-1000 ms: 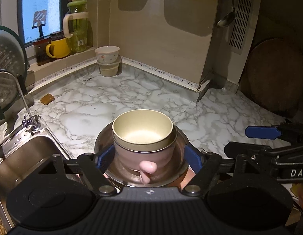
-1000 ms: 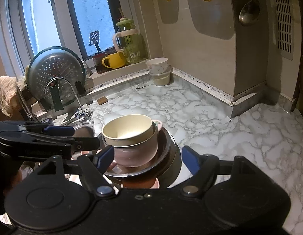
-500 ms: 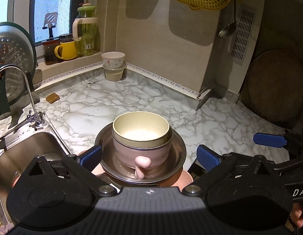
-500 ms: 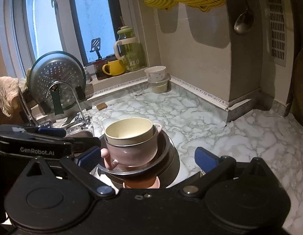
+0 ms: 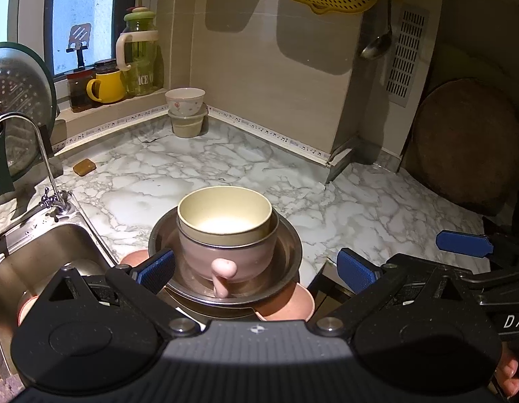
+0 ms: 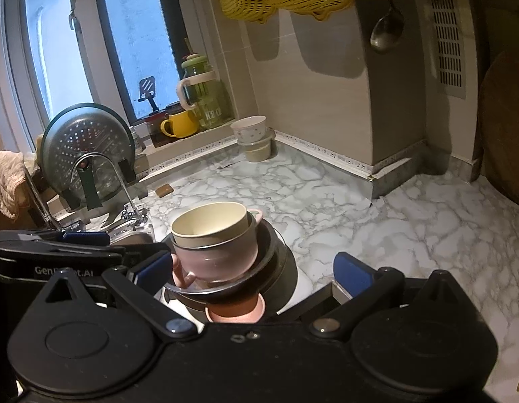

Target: Organize plates and bowls

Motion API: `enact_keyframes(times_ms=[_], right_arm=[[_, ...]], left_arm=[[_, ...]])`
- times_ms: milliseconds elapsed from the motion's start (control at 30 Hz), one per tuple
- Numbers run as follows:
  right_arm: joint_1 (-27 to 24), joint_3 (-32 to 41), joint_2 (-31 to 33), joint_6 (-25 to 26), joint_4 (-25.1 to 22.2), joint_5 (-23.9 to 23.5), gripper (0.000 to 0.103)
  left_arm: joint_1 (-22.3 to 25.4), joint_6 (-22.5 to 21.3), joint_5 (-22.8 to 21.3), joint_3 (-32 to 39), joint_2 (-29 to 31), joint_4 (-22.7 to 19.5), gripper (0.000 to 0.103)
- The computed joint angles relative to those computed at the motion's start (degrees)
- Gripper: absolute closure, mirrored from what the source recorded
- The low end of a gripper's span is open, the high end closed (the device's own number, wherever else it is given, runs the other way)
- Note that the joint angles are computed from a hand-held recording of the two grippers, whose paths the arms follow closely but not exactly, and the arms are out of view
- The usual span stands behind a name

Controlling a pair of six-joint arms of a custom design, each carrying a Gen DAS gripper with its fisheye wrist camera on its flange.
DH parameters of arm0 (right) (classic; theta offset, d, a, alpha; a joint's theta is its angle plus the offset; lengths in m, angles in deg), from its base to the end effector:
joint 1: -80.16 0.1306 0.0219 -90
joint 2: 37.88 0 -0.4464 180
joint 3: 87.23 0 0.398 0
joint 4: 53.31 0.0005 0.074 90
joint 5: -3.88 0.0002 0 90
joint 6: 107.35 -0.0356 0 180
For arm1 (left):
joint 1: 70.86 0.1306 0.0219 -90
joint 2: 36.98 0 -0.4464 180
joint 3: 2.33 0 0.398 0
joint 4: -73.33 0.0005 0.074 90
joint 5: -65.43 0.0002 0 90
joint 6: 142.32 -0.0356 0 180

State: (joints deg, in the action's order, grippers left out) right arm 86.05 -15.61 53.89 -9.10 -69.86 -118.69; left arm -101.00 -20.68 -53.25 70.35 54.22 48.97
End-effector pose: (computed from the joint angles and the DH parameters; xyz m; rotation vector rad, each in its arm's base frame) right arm 0.4881 0.0691 0.3774 -0.5734 2.0803 0.6015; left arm 0.4283 -0.2295 0.3787 -0.2736 2.1935 -0.0099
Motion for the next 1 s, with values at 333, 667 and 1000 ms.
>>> enact_keyframes(times_ms=[333, 667, 1000], right_arm=[[-0.52, -0.70, -0.59, -0.66, 0.35, -0.06, 0.001], [-0.67, -0.85, -0.80, -0.69, 0.30, 0.05, 0.001], [-1.04, -1.02, -1.03, -0.67, -0.36, -0.46, 0.001]], left_arm=[[-0.58, 0.94, 0.01, 0.12, 0.02, -0.65, 0.000], [-1.24, 1.17, -0.92, 0.41, 0.08, -1.30, 0.000], [-1.65, 0.84, -1.97, 0.47, 0.15, -1.31, 0.000]])
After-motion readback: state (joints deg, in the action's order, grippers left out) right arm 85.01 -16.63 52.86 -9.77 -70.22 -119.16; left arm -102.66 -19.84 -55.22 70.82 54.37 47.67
